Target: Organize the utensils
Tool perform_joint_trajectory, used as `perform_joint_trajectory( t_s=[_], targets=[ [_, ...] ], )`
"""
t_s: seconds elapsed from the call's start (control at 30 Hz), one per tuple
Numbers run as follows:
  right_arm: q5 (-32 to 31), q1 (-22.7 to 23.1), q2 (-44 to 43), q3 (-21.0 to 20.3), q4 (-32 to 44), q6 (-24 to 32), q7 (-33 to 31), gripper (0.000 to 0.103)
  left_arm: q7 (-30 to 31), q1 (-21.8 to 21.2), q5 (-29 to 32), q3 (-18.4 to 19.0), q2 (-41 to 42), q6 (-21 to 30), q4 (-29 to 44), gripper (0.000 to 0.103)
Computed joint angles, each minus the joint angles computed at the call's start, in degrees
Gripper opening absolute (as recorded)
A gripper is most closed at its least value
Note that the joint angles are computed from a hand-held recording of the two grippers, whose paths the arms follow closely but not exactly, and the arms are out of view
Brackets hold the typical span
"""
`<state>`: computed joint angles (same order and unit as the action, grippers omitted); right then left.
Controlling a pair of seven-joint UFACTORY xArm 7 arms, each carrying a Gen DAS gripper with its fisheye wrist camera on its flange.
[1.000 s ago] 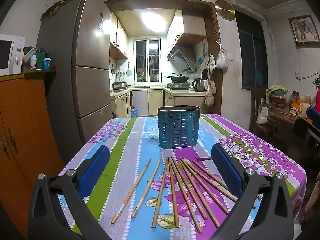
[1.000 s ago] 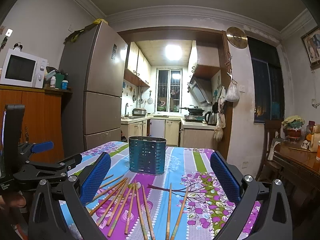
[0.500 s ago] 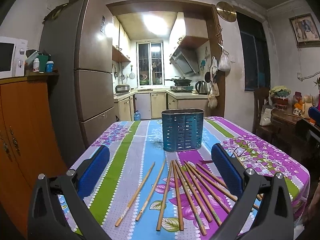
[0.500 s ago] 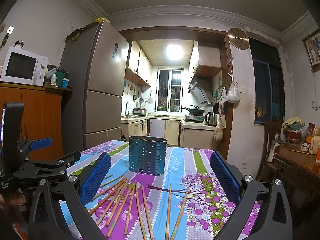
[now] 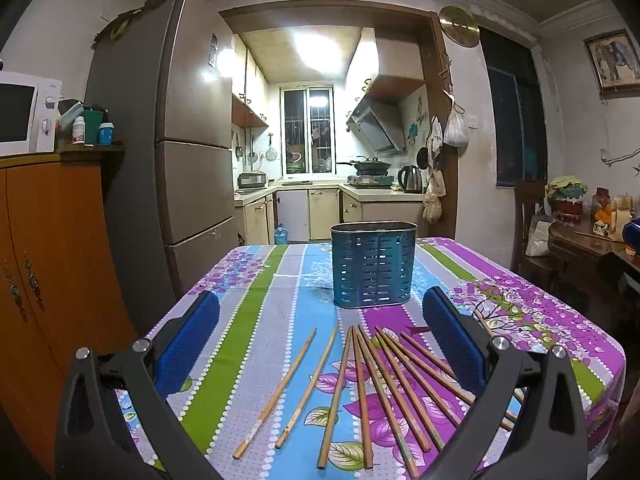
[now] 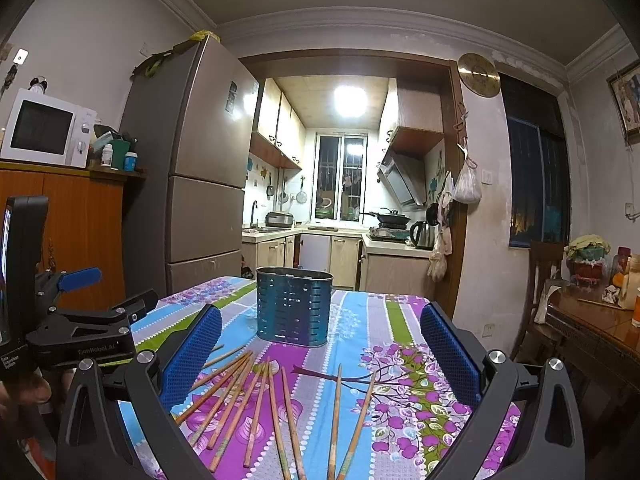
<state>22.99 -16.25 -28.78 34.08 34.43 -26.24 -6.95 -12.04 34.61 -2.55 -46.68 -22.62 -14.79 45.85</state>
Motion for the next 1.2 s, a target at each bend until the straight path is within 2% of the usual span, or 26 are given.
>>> perform_joint_trajectory(
  t_s=[0.27,0.5,0.63,0.77,1.0,1.2],
  targets=[
    [0.25,0.29,1.01,-0.33,0.09,-0.07,-0.56,0.100,-0.71,2.75,0.43,-2.73,-0.50,0.57,0.34,0.098],
    [0.15,1.24,1.63,-1.87,0.07,0.87,-1.24,0.100,-0.74,3.43,2.63,-2.65,0.57,1.27,0.78,0.098],
    [-0.42,1.00,2.71,-2.08,0.48,1.69,-1.36,0.100,-1.70,6.22,2.70,-3.69,1.32,2.12,1.34,0.098],
    [-0.94,1.67,4.53,-2.27,1.14,1.78,-1.72,0.100,-3.44,9.92,4.12,-6.30,1.68,3.54,2.22,0.098],
    [0.73,1.63,6.14,-1.63,1.78,1.97,-3.59,0.100,-6.65,12.29,8.10,-7.85,2.87,4.65,2.92,0.098],
    [1.78,2.22,6.91,-2.30,2.02,1.96,-4.97,0.100,-10.27,18.16,10.61,-12.97,2.11,4.90,4.27,0.098]
  ],
)
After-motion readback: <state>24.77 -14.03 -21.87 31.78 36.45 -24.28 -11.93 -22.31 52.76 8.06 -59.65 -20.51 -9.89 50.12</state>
